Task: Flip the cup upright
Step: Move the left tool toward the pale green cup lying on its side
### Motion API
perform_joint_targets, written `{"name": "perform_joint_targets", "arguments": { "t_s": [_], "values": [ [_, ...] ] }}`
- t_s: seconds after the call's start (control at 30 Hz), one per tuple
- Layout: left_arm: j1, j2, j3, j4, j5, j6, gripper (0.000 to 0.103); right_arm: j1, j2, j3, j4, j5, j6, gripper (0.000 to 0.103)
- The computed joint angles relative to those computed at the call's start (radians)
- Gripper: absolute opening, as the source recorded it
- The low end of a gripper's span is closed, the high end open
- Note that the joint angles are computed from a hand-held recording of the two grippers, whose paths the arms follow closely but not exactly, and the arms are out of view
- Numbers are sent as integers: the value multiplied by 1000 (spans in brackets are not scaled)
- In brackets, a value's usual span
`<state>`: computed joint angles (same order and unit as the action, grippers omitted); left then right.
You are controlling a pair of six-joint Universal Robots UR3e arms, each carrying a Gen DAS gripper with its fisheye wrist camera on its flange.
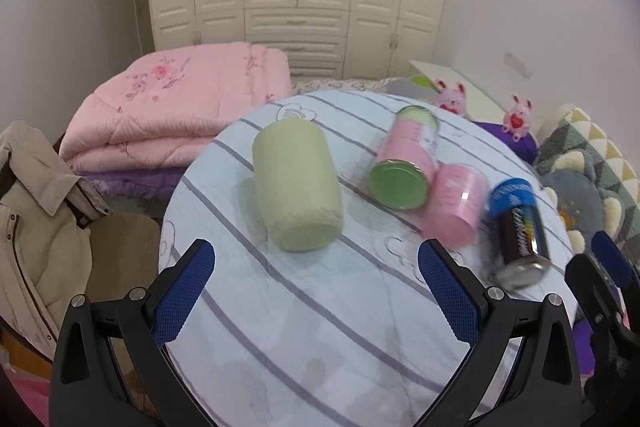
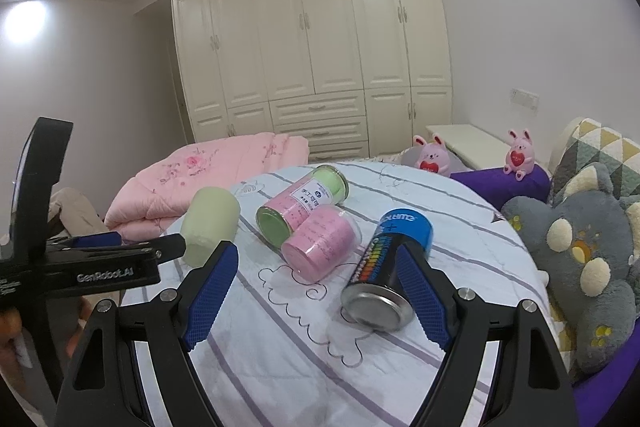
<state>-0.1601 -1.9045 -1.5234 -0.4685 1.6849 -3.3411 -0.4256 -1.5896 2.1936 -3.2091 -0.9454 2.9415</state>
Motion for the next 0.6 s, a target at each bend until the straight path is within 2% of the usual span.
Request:
{"name": "perform_joint_targets", "arguments": {
  "t_s": [0.27,0.43,0.53,0.6],
  "values": [
    [38,-147,210,-125,-11,31,103,106,157,-180,29,-103,48,82],
    [49,-234,333,-213,-19,27,103,133,210,-251,53,-117,52,82],
    [48,-286,411,-266,-10,20,103,157,222,-281,79,-159,26,82],
    [47,-328,481,-319,-6,13,103,146,218,-276,79,-140,24,82]
  ]
}}
